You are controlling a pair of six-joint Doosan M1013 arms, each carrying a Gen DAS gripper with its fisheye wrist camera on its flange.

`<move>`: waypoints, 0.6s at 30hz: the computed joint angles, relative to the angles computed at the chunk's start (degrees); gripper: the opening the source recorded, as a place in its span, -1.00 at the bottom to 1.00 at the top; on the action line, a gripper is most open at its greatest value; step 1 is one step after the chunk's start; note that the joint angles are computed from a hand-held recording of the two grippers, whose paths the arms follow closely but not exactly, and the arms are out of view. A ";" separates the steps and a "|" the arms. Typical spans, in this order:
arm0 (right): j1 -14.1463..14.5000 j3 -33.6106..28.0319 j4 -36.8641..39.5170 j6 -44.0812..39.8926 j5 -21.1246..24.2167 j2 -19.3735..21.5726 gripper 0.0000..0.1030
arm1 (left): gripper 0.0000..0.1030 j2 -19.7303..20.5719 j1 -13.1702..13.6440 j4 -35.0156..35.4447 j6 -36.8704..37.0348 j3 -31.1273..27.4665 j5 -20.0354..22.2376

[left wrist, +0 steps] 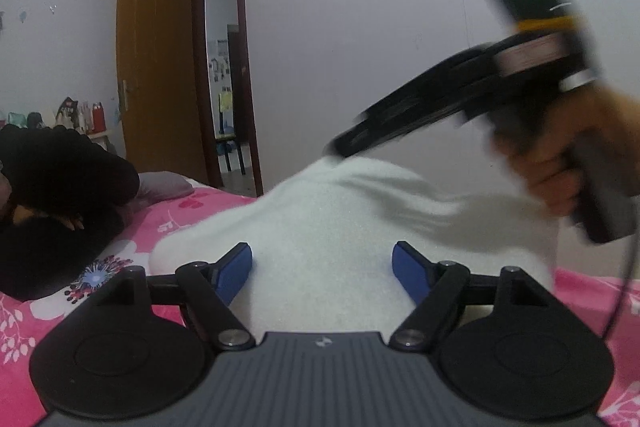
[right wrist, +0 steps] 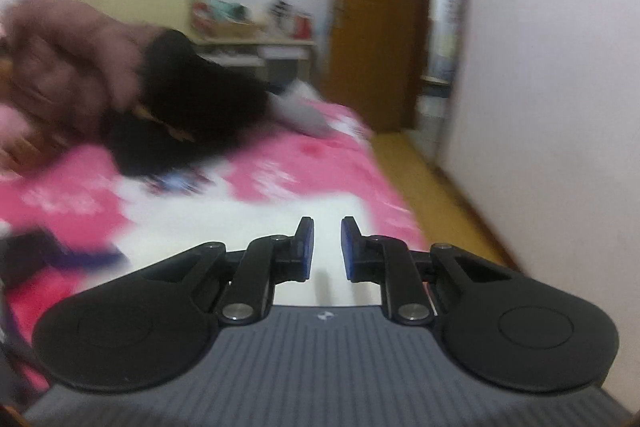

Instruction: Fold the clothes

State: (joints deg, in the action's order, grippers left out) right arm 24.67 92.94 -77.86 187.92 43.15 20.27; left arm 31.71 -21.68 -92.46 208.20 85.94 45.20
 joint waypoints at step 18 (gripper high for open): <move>-0.56 0.14 3.79 7.34 11.90 1.22 -0.61 | 0.56 0.17 0.34 3.30 -2.06 -0.89 1.41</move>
State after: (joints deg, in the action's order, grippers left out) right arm 24.11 93.08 -74.07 195.26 55.05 21.48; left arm 31.87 -21.34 -89.16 206.14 85.05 46.61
